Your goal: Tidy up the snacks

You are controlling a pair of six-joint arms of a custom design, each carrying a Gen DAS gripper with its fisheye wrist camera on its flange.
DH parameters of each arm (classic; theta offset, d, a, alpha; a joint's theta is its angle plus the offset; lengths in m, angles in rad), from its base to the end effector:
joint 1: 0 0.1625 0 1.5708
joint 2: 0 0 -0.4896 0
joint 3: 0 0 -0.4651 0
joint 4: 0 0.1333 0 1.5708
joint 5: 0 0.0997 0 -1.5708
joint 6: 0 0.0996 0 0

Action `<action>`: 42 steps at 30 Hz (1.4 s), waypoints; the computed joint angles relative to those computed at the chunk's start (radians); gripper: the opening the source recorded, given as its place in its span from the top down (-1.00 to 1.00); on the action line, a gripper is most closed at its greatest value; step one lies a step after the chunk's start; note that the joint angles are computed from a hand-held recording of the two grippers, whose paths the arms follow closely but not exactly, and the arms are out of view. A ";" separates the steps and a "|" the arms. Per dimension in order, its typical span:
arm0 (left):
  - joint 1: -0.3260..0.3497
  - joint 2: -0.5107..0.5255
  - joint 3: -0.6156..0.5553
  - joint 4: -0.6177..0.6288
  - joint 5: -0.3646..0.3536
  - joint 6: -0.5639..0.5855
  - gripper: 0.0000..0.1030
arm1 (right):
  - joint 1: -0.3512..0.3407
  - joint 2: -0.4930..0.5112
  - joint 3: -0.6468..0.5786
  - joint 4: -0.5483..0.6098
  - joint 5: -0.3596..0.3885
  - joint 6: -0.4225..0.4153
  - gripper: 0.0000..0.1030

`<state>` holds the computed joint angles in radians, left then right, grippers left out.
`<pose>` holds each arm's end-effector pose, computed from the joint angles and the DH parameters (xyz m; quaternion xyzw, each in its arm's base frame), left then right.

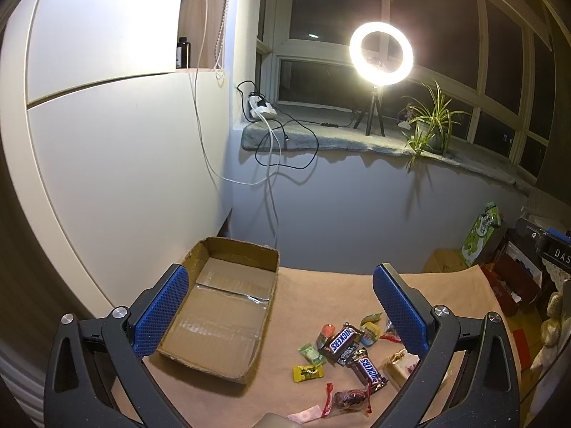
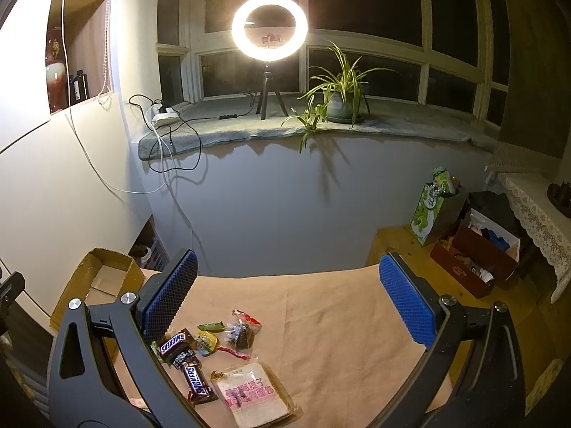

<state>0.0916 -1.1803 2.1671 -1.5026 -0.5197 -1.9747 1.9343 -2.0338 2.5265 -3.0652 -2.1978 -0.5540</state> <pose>-0.4270 -0.2599 0.1161 0.0615 0.7866 -0.4959 0.3627 0.1812 -0.2657 0.4211 0.2367 -0.8137 0.4290 0.3127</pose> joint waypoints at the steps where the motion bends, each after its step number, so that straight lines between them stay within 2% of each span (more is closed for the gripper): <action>1: 0.001 0.000 -0.002 0.000 0.001 0.002 -0.99 | 0.002 0.002 0.001 -0.006 -0.001 -0.003 -1.00; 42: 0.006 0.019 -0.002 -0.044 0.006 0.034 -0.98 | -0.024 0.010 0.013 -0.019 0.018 0.001 -1.00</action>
<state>0.0971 -1.1615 2.1647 -1.5471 -0.5133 -1.9411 1.9106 -2.0241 2.5399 -3.0839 -2.1803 -0.5530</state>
